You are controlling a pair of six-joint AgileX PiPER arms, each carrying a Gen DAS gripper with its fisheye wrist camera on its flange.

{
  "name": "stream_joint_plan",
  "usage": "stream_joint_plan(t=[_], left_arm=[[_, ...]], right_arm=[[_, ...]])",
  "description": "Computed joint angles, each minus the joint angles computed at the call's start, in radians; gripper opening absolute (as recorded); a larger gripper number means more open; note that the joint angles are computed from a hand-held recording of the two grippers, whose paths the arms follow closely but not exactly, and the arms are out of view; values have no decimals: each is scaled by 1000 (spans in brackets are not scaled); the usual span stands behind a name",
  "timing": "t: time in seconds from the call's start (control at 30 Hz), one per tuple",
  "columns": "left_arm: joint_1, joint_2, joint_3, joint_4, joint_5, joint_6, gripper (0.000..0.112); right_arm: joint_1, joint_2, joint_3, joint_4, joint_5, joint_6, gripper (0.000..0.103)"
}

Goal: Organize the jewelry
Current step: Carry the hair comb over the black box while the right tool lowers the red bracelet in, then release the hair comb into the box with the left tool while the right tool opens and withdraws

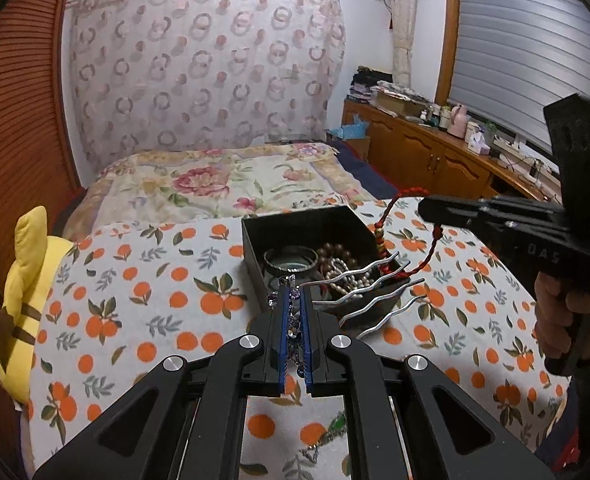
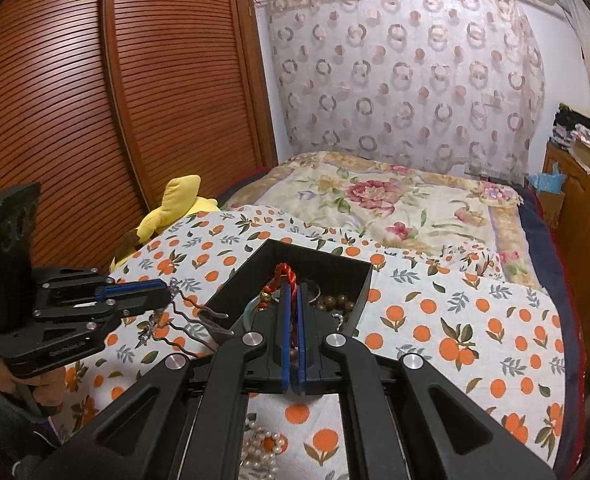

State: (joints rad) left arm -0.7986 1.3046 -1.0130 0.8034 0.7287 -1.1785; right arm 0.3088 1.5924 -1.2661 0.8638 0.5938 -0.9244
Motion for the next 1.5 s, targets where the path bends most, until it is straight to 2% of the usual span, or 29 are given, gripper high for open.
stream_joint_plan(t=[0.5, 0.97, 1.03, 1.1, 1.37, 1.5], left_arm=[[114, 85, -94, -70, -41, 94, 5], [168, 214, -220, -150, -65, 173, 5], [170, 228, -230, -158, -68, 179, 5], [173, 237, -237, -157, -73, 178, 4], [162, 280, -294, -168, -55, 204, 2], [146, 266, -272, -154, -59, 185, 3]], right_arm=[[36, 149, -98, -99, -5, 105, 4], [12, 127, -47, -63, -18, 23, 5], [8, 129, -50, -58, -10, 25, 9], [0, 124, -42, -37, -7, 12, 38], [-51, 54, 50, 60, 8, -99, 38], [-69, 11, 98, 101, 16, -142, 38]])
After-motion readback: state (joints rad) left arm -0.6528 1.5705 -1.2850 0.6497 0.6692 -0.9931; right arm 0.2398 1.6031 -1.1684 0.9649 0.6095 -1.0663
